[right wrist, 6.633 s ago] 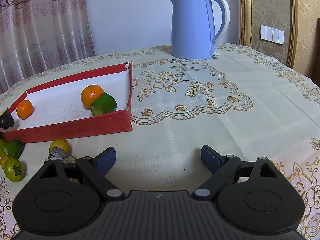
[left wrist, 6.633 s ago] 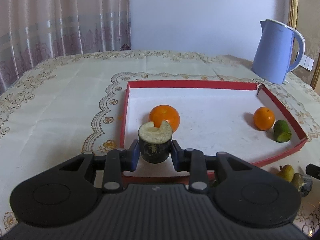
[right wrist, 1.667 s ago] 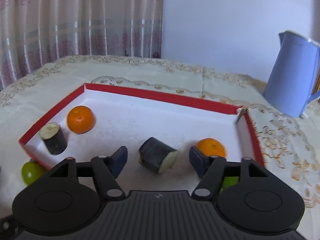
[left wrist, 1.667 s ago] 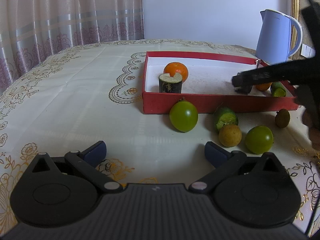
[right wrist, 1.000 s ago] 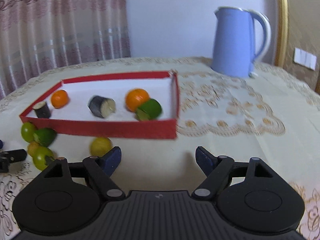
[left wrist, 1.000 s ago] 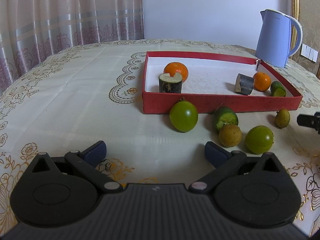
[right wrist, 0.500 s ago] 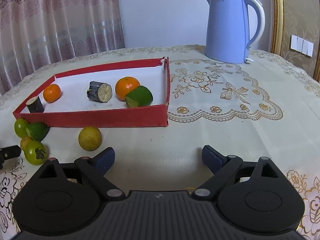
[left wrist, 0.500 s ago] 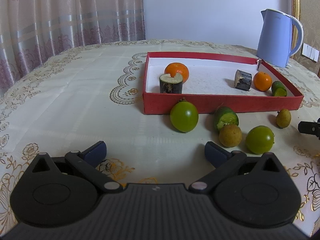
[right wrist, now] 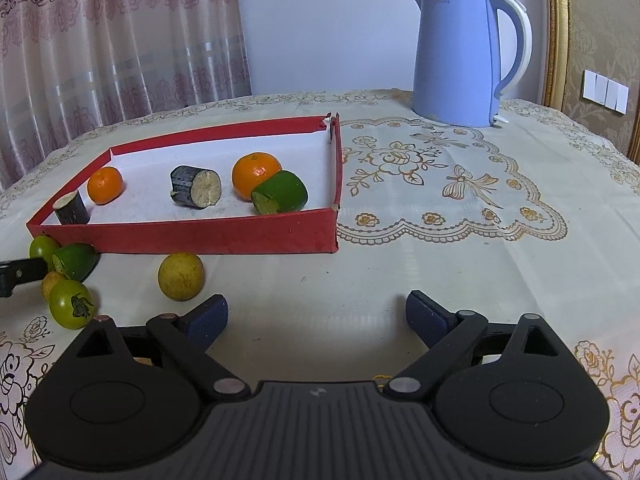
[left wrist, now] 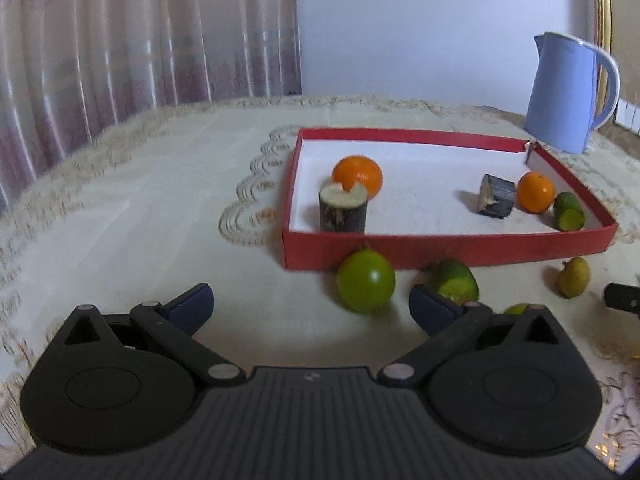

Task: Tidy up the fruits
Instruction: 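Close the left gripper on the green round fruit, then carry the green fruit into the tray and open the left gripper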

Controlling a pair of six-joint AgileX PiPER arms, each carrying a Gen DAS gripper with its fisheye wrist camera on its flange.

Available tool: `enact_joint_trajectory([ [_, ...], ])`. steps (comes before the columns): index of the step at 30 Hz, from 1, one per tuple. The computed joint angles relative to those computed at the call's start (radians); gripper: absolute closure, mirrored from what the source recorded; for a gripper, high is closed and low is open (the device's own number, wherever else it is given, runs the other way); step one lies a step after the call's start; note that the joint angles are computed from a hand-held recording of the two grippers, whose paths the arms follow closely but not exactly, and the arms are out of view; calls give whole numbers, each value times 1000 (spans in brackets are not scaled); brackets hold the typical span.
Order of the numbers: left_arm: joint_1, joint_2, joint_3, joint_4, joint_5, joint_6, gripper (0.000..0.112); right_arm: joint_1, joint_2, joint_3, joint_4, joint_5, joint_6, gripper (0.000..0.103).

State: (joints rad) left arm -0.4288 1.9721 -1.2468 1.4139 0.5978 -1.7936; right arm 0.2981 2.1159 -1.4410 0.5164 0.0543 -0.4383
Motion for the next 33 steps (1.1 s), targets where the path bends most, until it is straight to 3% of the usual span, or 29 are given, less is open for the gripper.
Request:
enact_joint_trajectory([
  [2, -3, 16, -22, 4, 18, 20, 20, 0, 0, 0, 0, 0, 0, 7],
  [8, 24, 26, -31, 12, -60, 29, 30, 0, 0, 0, 2, 0, -3, 6],
  [10, 29, 25, -24, 29, -89, 18, 39, 0, 0, 0, 2, 0, -3, 6],
  [12, 40, 21, -17, 35, -140, 19, 60, 0, 0, 0, 2, 0, -3, 6],
  [14, 39, 22, -16, 51, -154, 5, 71, 0, 1, 0, 2, 0, -3, 6],
  [17, 35, 20, -10, 70, -158, -9, 81, 0, 1, -1, 12, 0, -13, 6],
  [33, 23, -45, 28, 108, -155, -53, 82, -1, 2, -1, 35, 0, -37, 6],
])
